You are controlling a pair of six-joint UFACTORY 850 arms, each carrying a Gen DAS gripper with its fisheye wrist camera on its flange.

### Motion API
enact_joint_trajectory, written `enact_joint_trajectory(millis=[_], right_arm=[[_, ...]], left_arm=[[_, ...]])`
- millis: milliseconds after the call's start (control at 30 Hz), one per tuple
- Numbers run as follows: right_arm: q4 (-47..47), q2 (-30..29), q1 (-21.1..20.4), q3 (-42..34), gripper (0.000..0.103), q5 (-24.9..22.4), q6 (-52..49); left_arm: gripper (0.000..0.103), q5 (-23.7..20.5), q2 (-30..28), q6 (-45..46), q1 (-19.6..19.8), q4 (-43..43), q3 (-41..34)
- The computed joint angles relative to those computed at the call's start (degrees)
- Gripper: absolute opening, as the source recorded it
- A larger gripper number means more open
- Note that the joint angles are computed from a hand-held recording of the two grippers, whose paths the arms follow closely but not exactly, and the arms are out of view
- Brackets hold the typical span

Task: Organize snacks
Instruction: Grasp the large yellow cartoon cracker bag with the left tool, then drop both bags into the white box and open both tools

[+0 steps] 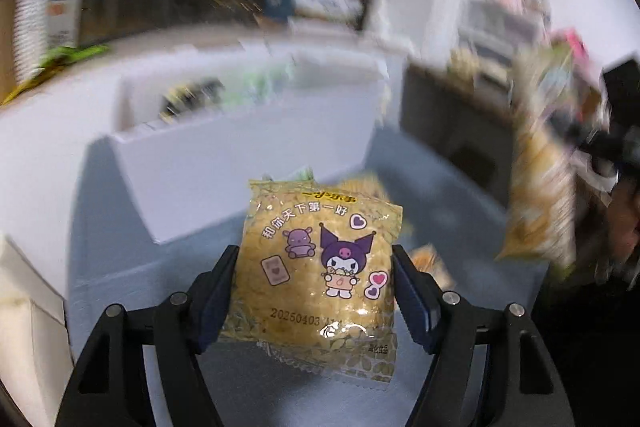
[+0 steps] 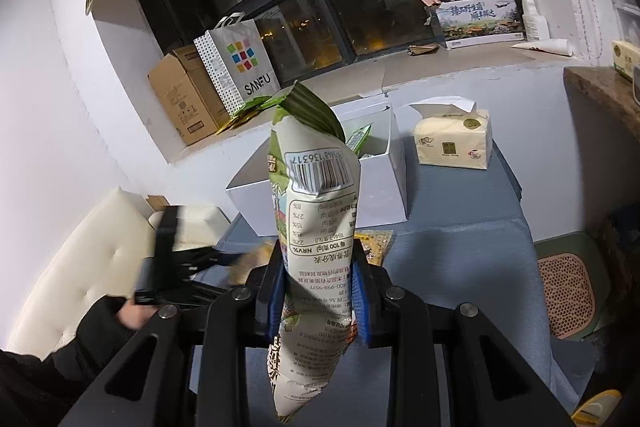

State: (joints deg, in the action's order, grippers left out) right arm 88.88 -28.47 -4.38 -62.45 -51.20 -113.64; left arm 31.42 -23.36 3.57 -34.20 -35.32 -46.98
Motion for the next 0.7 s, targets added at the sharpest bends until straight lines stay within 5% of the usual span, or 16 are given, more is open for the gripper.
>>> enact_joint_trajectory(millis=[133,267,433,700], right_arm=[[0.2,-0.6,1.7,-2.3,0.031,0.5,0.1],[-0.5,-2.1,3.9,-7.3,0.031,0.2,2.6],[-2.7,-6.3,7.6,-18.4,0.031,2.5,9.7],[-26.2,-21.0,14.6,-45.9,0.031,10.5,37.6]], left_arm=[[0.077,7.0,5.5,-1.1,-1.0,-5.1,3.3],[0.077,8.2,7.5,0.6,2.1,-5.6,1.8],[0.077,2.0,5.6,3.3,8.6,-6.0,-5.2],[0.077,-7.2,-6.2,14.7,14.9,-13.5,-19.7]])
